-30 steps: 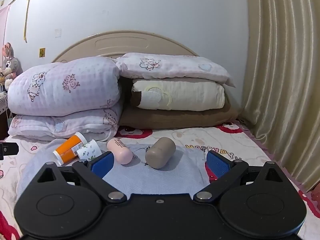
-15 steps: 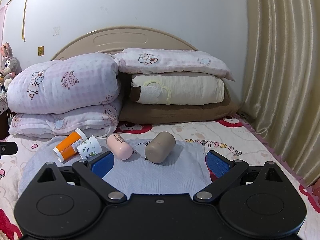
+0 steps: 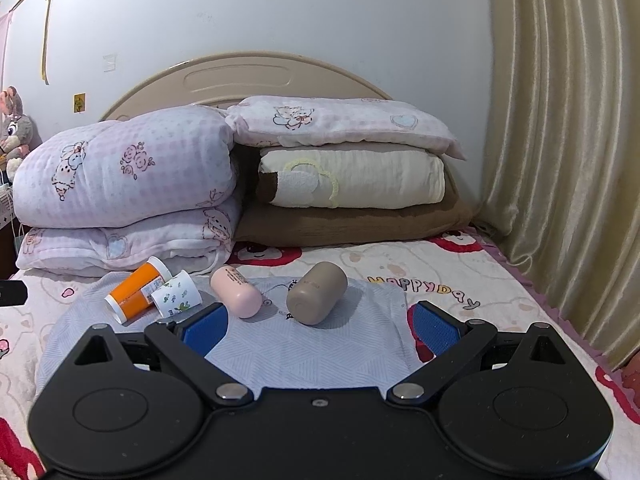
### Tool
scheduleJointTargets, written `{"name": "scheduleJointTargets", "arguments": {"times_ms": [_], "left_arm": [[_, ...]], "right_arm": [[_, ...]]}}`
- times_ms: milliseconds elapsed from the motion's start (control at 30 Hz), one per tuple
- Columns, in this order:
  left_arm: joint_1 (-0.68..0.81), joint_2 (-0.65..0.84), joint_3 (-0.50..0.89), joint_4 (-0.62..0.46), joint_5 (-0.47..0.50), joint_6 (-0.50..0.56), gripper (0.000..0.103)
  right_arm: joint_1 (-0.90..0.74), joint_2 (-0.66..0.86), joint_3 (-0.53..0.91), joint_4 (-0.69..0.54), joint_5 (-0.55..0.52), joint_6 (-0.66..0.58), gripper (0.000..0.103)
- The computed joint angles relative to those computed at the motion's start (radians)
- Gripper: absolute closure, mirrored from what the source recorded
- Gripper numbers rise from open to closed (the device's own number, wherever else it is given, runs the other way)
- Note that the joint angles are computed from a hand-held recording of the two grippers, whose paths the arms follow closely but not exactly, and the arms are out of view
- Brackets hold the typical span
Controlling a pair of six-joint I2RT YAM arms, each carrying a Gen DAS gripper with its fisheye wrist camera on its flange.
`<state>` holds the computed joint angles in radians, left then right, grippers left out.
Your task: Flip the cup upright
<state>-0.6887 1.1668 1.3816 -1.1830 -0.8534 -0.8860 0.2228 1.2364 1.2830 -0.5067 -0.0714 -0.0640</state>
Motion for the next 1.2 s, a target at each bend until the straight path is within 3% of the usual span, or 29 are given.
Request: {"name": "scheduleJointTargets", "arguments": {"times_ms": [500, 1200], "left_arm": [[-0.044, 0.05, 0.061, -0.044, 0.013, -0.034, 0.0], [-0.007, 0.073, 0.087, -0.063, 0.078, 0.006, 0.0]], "right_arm": [[-0.017, -0.008, 0.005, -0.038, -0.011, -0.014, 0.002], [-0.033, -0.036, -0.023, -0.01, -0.078, -0.045, 0.002]]}}
